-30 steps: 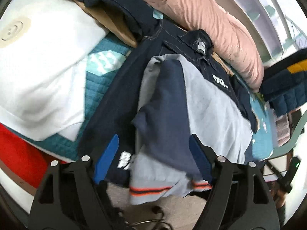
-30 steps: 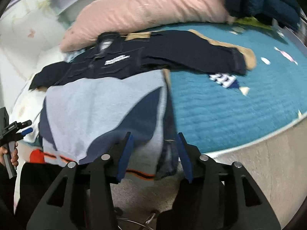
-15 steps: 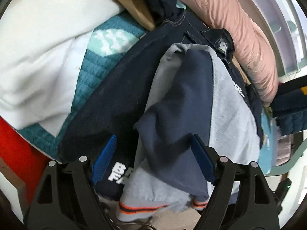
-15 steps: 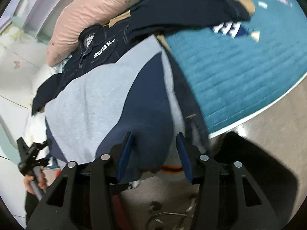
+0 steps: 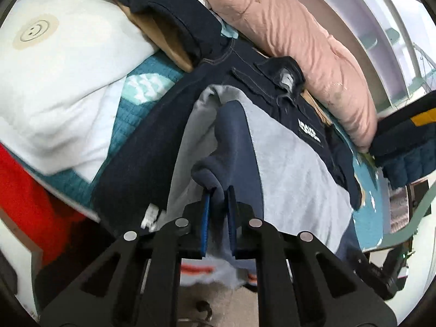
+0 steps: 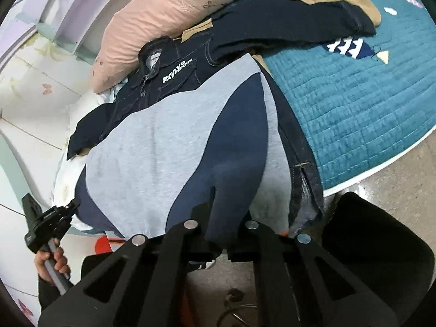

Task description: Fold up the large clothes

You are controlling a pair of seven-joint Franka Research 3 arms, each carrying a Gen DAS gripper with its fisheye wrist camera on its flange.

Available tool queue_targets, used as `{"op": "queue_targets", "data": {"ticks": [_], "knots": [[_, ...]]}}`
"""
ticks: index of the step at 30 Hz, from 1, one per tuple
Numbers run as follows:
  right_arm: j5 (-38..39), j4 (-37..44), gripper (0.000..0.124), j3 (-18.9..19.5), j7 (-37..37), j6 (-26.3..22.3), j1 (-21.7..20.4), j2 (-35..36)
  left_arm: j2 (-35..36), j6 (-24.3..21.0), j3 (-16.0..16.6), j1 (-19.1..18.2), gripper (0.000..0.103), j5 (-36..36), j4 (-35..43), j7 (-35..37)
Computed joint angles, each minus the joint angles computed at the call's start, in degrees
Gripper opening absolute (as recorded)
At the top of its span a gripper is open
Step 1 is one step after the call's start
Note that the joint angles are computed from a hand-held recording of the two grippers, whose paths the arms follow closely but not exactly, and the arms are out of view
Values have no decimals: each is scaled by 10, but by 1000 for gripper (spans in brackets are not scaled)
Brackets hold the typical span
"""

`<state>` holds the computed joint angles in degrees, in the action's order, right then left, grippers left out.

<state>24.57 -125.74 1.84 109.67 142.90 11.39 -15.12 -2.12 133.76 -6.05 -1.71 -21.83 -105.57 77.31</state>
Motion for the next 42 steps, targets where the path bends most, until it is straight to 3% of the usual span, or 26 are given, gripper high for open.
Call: {"op": "queue_targets", "data": {"ticks": [4,5,7,9,11,14,15,17,19,20,23,26,30,33,35,38,42], "knots": [[-29,-1,5,4,16,-45,-7,5,-12,-41,-1,-1,11,45,-16,-20],[-35,1,10,4,25,-60,-9,14,2,-65,0,-1,12,51,-10,-25],[-71,6,19,11,55,-73,-17,24,17,-70,1,2,17,40,-8,-41],[-101,9,23,16,76,-81,-20,20,17,-80,0,7,28,39,-3,-65],[-192,27,31,34,107,-108,-31,11,6,-79,0,9,53,62,-1,-89],[-292,45,32,52,142,-111,-42,-3,-16,-36,1,8,62,76,-9,-95],[-313,51,32,56,145,-106,-41,-3,-12,-30,0,5,70,86,2,-89],[-311,63,28,52,118,-71,-26,2,0,-16,-2,1,81,84,14,-72],[-257,82,6,40,59,-34,1,23,20,-30,-2,1,81,67,38,-53],[-222,106,1,36,20,-30,17,48,31,-27,-5,0,81,41,48,-41],[-140,176,0,36,-49,-10,48,121,52,-18,-16,-3,81,11,70,-2],[-147,274,0,40,-55,-45,64,206,79,-23,-26,-11,81,54,99,-9],[-182,383,0,29,-34,-91,86,304,95,-38,-31,10,81,-19,100,10],[-158,442,0,25,-38,-166,83,371,95,-39,-29,18,82,-27,90,11],[-143,420,0,23,-47,-135,82,372,91,-35,-30,22,82,-43,83,27],[-135,406,0,19,-39,-129,84,356,79,-30,-28,27,82,-65,70,43],[-139,342,2,19,-36,-89,89,292,49,-25,-18,31,85,-73,38,47]]}}
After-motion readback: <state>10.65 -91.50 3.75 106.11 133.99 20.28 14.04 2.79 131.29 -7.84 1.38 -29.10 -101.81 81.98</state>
